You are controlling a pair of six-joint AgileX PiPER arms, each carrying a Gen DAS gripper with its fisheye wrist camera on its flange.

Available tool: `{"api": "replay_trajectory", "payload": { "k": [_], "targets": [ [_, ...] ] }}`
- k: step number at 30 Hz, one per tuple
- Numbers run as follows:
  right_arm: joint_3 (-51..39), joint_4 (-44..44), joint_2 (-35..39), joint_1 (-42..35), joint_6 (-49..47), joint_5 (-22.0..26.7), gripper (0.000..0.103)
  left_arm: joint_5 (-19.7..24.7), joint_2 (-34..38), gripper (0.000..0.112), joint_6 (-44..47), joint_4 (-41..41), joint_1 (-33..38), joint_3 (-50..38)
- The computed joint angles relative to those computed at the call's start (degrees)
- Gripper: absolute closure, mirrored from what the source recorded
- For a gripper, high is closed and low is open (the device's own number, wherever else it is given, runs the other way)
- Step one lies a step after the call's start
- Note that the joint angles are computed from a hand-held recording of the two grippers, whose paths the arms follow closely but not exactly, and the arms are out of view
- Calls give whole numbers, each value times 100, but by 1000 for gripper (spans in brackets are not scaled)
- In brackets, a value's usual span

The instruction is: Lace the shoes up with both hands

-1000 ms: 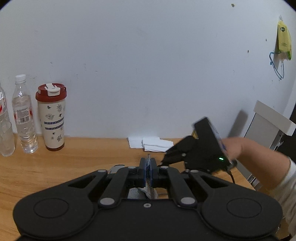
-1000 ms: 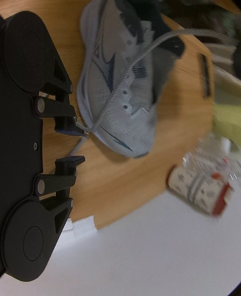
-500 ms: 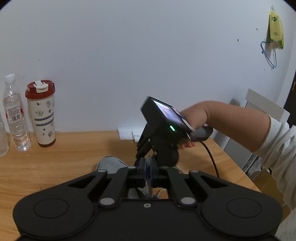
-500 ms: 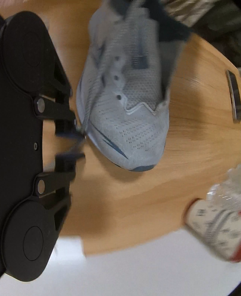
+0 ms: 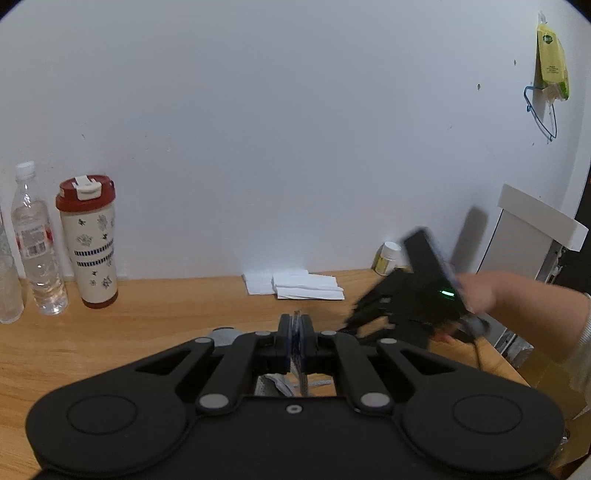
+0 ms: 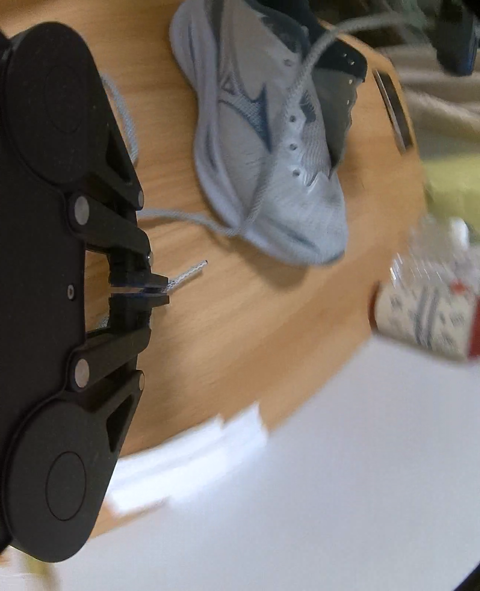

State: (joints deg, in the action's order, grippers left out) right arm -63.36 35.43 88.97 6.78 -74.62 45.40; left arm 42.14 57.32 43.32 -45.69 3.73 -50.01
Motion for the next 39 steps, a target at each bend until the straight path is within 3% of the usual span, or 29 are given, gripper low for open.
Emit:
{"api": "replay_trajectory", "payload": {
  "k": [6,8,11,13,16,20,23,25,28,34,39],
  "targets": [
    [1769,74,-1619,-482,896,-1122,101,-302,243,109,125,-103,-392,74],
    [2163,292,-1861,-848,934,-1242,101,-360,363,109,307,-159,-624,102],
    [2565,632,-2252,-1525,982,-964,101,-653,398,109,310,-88,-1041,205],
    [2727,687,-2641,-1993,859,-464,101,-721,423,109,265,-98,-1172,227],
    [2784,129,-2830,-1926,1451,-358,101,-883,473,109,134,-36,-1384,267],
    [2586,-350,-2676,-1799,2024,-214,100,-995,503,109,215,-86,-1497,329],
    [2352,-1004,-2359,-990,2812,-454,98,-1059,545,109,122,84,-1630,339],
    [2116,-1287,-2027,-626,2945,-451,90,-1077,582,109,29,224,-1717,327],
    [1669,-1717,-1747,-365,2704,-79,80,-1057,619,109,9,313,-1757,304],
    [639,-2884,-1059,257,3354,645,77,-1039,701,109,7,462,-1775,265],
    [114,-2654,-1021,140,2802,1095,77,-890,791,109,263,194,-1589,228]
  ]
}}
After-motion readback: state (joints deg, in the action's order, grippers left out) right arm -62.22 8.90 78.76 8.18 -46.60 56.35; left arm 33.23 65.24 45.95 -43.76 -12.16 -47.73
